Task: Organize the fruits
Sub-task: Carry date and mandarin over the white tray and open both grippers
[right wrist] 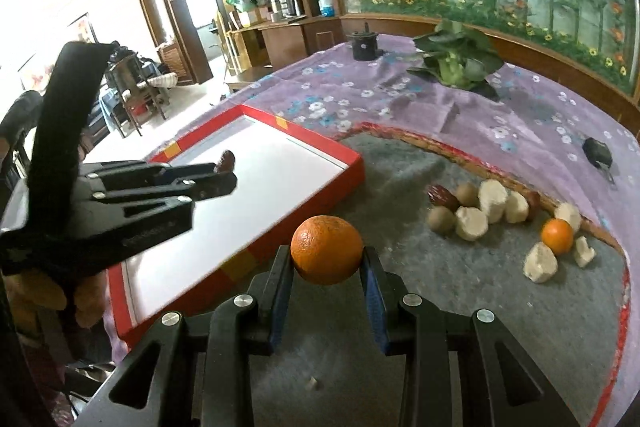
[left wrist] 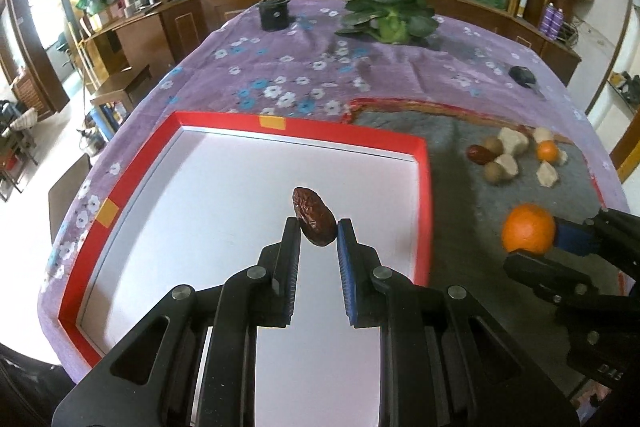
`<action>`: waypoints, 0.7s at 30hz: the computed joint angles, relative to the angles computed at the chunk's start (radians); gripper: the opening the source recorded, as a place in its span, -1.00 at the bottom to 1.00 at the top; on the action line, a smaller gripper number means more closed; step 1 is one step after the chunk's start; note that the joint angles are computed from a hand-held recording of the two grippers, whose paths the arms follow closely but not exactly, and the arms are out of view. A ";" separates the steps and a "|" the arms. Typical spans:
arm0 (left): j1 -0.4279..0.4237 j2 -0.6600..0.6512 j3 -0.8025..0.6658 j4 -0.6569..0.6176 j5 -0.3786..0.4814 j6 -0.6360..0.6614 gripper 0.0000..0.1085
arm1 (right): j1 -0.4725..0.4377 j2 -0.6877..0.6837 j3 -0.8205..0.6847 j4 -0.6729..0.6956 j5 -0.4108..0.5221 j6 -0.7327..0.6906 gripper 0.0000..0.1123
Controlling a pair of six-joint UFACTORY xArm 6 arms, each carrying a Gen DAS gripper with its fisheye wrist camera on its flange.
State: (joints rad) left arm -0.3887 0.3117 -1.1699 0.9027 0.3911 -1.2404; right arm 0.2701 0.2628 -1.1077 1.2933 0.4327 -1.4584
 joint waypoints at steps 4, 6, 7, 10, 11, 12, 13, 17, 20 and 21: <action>0.026 0.022 -0.019 -0.025 0.004 0.022 -0.68 | 0.023 0.025 -0.044 -0.040 0.007 0.038 -0.41; 0.042 0.038 -0.036 -0.046 0.008 0.042 -0.68 | 0.032 0.048 -0.078 -0.060 0.020 0.061 -0.41; 0.048 0.047 -0.048 -0.061 0.011 0.054 -0.68 | 0.036 0.064 -0.101 -0.073 0.030 0.079 -0.41; 0.071 0.072 -0.077 -0.099 0.016 0.081 -0.68 | 0.051 0.119 -0.172 -0.131 0.047 0.135 -0.41; 0.077 0.079 -0.084 -0.109 0.016 0.088 -0.68 | 0.057 0.138 -0.195 -0.148 0.050 0.148 -0.41; 0.083 0.090 -0.097 -0.124 0.017 0.100 -0.68 | 0.061 0.160 -0.222 -0.169 0.056 0.169 -0.41; 0.087 0.102 -0.110 -0.138 0.021 0.114 -0.68 | 0.065 0.186 -0.254 -0.198 0.064 0.201 -0.41; 0.092 0.143 -0.160 -0.177 0.037 0.155 -0.68 | 0.083 0.272 -0.350 -0.318 0.062 0.310 -0.41; 0.097 0.162 -0.182 -0.192 0.047 0.161 -0.68 | 0.089 0.316 -0.395 -0.381 0.054 0.366 -0.41; 0.100 0.166 -0.186 -0.196 0.051 0.158 -0.68 | 0.093 0.326 -0.403 -0.402 0.040 0.383 -0.41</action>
